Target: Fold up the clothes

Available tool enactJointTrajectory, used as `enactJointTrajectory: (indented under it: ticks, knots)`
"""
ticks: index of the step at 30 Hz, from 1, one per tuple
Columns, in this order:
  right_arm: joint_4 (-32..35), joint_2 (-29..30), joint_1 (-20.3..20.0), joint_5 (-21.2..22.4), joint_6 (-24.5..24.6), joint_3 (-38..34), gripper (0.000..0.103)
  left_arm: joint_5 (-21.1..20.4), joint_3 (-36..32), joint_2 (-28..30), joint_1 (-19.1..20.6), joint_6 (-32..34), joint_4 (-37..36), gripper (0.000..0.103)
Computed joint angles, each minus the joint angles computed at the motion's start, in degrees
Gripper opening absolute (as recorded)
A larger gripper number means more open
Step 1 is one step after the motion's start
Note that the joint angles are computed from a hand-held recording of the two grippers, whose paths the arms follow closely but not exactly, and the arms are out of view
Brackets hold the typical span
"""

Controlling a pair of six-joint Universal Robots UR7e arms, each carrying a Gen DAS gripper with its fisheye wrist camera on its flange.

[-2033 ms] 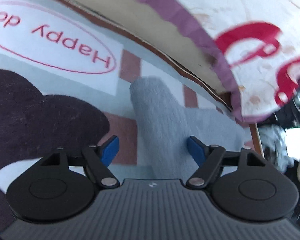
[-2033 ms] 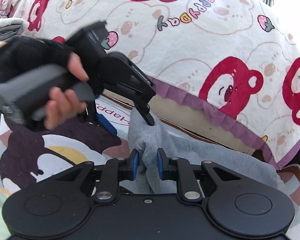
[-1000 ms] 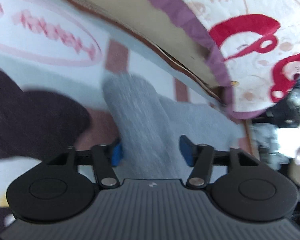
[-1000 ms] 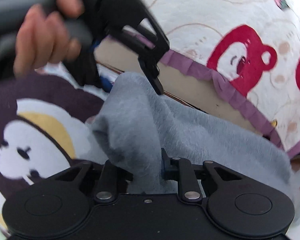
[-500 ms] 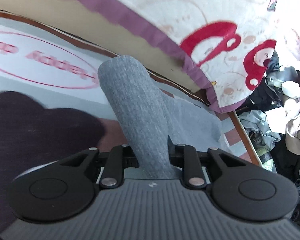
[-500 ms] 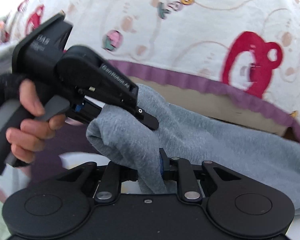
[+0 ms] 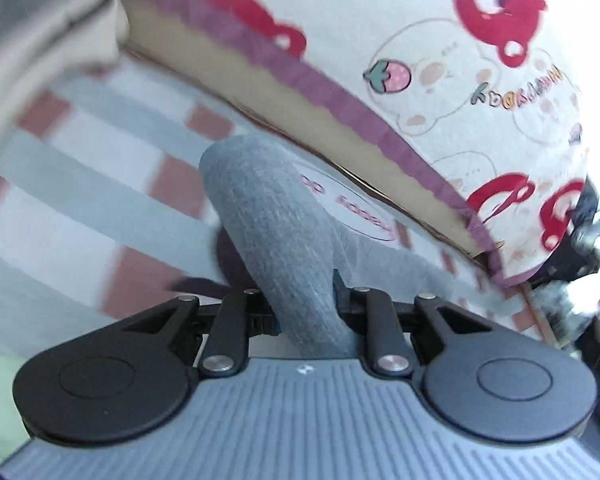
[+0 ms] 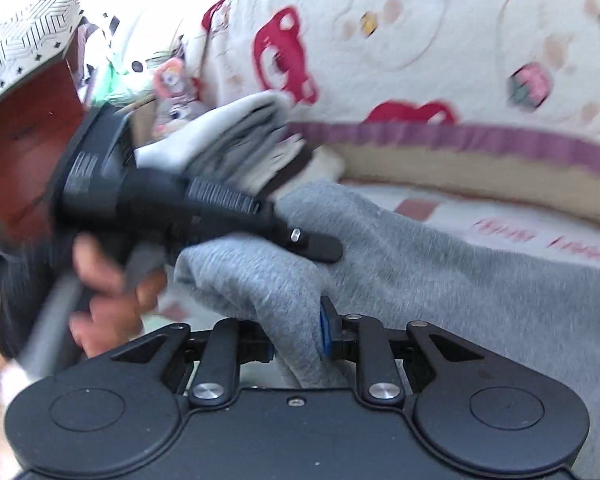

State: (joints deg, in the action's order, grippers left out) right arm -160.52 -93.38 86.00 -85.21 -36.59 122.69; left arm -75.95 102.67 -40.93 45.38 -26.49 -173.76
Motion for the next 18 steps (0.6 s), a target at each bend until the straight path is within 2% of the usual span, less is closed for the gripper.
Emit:
enactJointTrajectory:
  ticks: [2,4,6,8,9,10,11,12,14,16,18]
  knots:
    - [2.39,0.16,0.9,-2.06,-1.05,0.17,0.03,-0.1,2.26,-1.23,0.72,-0.49,-1.5,0.019]
    - [9.4,-2.49,-0.93,-0.07,-0.54,-0.03,0.039,0.42,2.94,-1.3,1.34,0.01,-1.16,0.019]
    - [17.02,-5.16,-3.12,2.29,-0.24,-0.58,0.04,1.53,3.13,-0.65,1.56,2.05,-0.79,0.019]
    - [19.24,-7.53,-5.37,5.33,1.2,-1.48,0.041,2.5,3.57,0.0,1.71,4.36,-1.14,0.019]
    - [16.75,-8.86,-6.29,5.49,2.92,-1.02,0.041,2.15,4.02,0.09,2.06,4.67,-1.72,0.019]
    - [12.23,-9.33,-6.91,3.26,3.93,-0.38,0.04,1.8,4.47,0.19,2.41,4.98,-2.28,0.019]
    - [7.49,-9.39,-7.17,-0.15,4.55,0.05,0.041,1.44,4.76,0.25,2.76,5.16,-2.58,0.019]
    - [2.93,-8.38,-6.3,-5.88,2.76,0.7,0.042,0.97,4.69,0.27,3.13,4.95,-2.39,0.019]
    - [-7.47,-5.28,-4.63,-17.42,-3.78,2.22,0.04,-0.41,4.64,0.25,3.73,4.07,-2.35,0.019]
    - [-15.15,-1.96,-4.48,-23.4,-12.3,4.59,0.039,-1.03,4.58,0.17,3.96,4.51,-2.26,0.019]
    - [-23.11,1.97,-4.98,-27.4,-21.33,7.41,0.038,-0.87,4.86,0.12,3.87,5.45,-2.23,0.019]
